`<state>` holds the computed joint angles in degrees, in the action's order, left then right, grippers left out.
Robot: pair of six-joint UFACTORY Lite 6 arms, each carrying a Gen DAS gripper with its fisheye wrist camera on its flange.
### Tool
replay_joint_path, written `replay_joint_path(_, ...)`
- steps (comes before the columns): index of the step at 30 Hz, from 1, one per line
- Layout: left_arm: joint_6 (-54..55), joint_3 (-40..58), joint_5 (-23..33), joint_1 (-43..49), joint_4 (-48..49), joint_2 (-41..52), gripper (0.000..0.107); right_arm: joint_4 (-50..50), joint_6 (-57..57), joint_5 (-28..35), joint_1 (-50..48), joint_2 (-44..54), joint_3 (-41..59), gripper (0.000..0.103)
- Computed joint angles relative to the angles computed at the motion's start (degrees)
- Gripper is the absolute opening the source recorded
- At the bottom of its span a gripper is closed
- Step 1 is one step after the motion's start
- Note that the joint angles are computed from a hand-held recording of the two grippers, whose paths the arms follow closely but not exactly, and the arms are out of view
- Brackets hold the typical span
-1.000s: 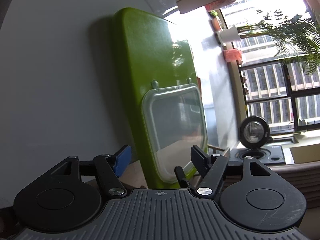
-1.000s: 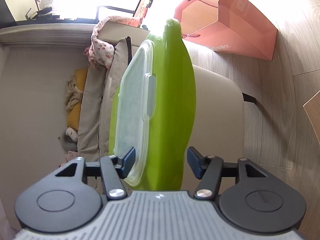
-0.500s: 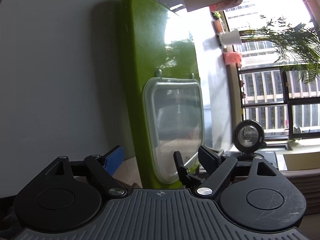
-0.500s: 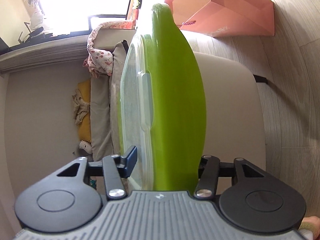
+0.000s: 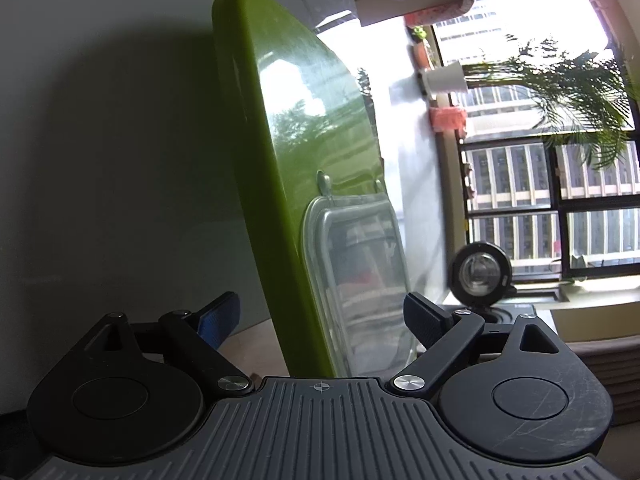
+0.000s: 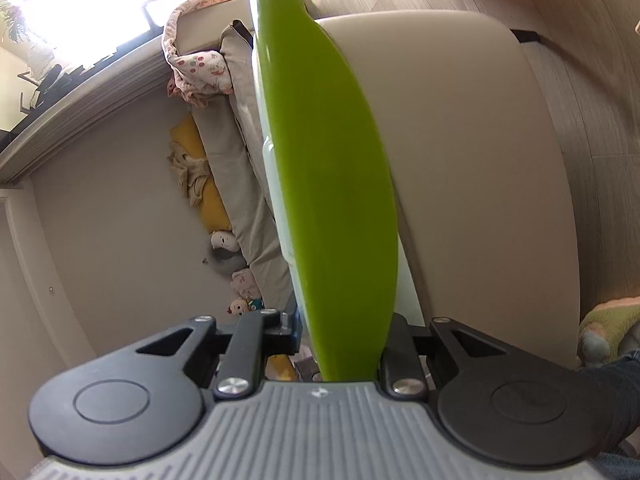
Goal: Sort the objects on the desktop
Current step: 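Grasp the green tray rim with both grippers and tilt it upright, then carry the upright green tray with both grippers toward the clear bin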
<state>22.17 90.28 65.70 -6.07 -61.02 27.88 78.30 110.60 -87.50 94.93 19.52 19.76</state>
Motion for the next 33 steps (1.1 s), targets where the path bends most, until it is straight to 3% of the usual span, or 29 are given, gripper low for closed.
replay_joint_path(5,0.26,3.33,-2.74,-0.54,2.2,2.84,0.093,2.91,0.24,-1.79,6.99,-0.39,-2.29,0.021)
replay_joint_path(11,0.03,8.86,-6.74,-2.04,5.04,6.11,0.093,11.96,7.44,-2.45,21.9,1.96,-9.35,0.02)
replay_joint_path(12,-0.35,9.28,-7.13,-2.36,5.5,6.42,0.089,13.56,10.3,-2.17,24.29,3.87,-9.85,0.021)
replay_joint_path(14,-1.44,8.43,-9.63,-3.6,8.43,5.26,0.064,14.94,14.82,-0.86,26.26,7.42,-9.65,0.022)
replay_joint_path(15,-0.48,7.42,-10.2,-3.7,8.44,4.39,0.061,15.39,16.48,0.15,26.48,9.05,-9.41,0.024)
replay_joint_path(19,-1.13,5.53,-12.15,-4.03,9.17,1.21,0.057,16.44,22.64,2.98,26.01,15.46,-8.05,0.031)
replay_joint_path(24,-4.66,6.52,-13.35,-4.69,11.71,-2.08,0.053,10.8,17.55,0.81,17.0,9.65,-11.94,0.031)
replay_joint_path(27,-5.89,5.77,-13.79,-5.36,12.02,-4.35,0.051,11.25,11.29,2.75,13.45,4.05,-12.91,0.039)
replay_joint_path(29,-7.73,6.38,-13.88,-6.03,12.88,-4.63,0.05,13.8,5.22,4.87,12.38,0.29,-12.33,0.053)
replay_joint_path(31,-9.73,6.88,-13.58,-6.02,12.89,-4.36,0.049,17.06,-3.16,8.22,11.29,-2.98,-8.66,0.081)
replay_joint_path(33,-11.22,7.31,-13.4,-5.95,12.48,-4.03,0.049,21.06,-10.81,10.96,10.22,-4.64,-4.41,0.083)
